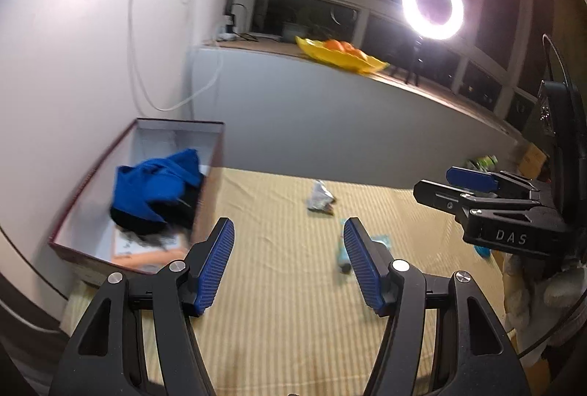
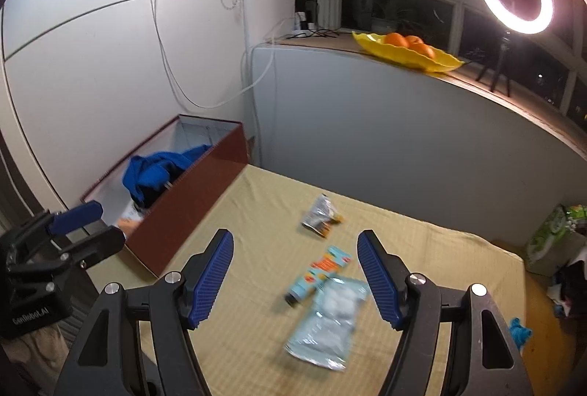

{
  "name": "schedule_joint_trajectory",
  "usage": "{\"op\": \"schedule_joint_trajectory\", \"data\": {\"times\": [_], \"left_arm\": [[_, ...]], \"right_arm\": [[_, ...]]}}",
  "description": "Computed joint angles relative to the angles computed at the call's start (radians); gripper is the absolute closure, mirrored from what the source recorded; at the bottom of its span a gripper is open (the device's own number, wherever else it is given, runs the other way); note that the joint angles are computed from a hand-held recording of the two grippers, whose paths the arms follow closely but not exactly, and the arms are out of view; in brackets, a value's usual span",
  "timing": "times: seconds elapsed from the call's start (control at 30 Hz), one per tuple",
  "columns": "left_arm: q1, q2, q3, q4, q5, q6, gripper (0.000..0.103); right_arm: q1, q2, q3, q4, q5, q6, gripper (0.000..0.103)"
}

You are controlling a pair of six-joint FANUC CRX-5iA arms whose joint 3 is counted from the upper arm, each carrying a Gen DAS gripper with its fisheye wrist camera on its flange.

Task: Organize soft objects
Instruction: 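Move both tools back over the hand cream tube and cotton pack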

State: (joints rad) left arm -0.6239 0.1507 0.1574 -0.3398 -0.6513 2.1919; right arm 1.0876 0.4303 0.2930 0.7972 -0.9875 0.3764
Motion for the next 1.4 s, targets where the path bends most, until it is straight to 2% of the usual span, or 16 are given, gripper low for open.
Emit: {"op": "schedule_joint_trajectory", "data": {"times": [0.23,0.43,0.5,0.67,0.73,0.83,1.0,1.13,1.27,1.4], "left_arm": [[-0.021,0.053,0.028,0.081,0.012,-0.081,0.041],[-0.029,0.098,0.048,0.144,0.006,-0.15,0.041],[-0.025,0.105,0.039,0.173,0.015,-0.168,0.041],[-0.011,0.114,0.004,0.258,0.036,-0.24,0.041],[-0.006,0.12,-0.009,0.295,0.042,-0.276,0.041],[-0.002,0.135,-0.016,0.349,0.047,-0.331,0.041],[0.002,0.174,-0.03,0.492,0.058,-0.456,0.041],[0.0,0.211,0.01,0.5,0.033,-0.462,0.041],[0.004,0.274,0.119,0.441,-0.034,-0.433,0.041],[0.021,0.372,0.259,0.439,-0.137,-0.448,0.042]], "right_arm": [[0.015,-0.079,-0.148,0.072,-0.019,-0.097,0.037],[0.011,-0.123,-0.231,0.081,-0.013,-0.143,0.037],[0.003,-0.151,-0.28,0.081,0.016,-0.162,0.037],[-0.046,-0.257,-0.43,0.013,0.185,-0.238,0.034],[-0.061,-0.282,-0.469,-0.002,0.217,-0.264,0.03],[-0.083,-0.316,-0.525,-0.02,0.26,-0.298,0.03],[-0.111,-0.32,-0.526,-0.113,0.303,-0.232,0.03],[-0.129,-0.311,-0.503,-0.217,0.332,-0.162,0.03],[-0.14,-0.284,-0.469,-0.288,0.34,-0.1,0.03],[-0.145,-0.253,-0.43,-0.348,0.329,-0.037,0.03]]}}
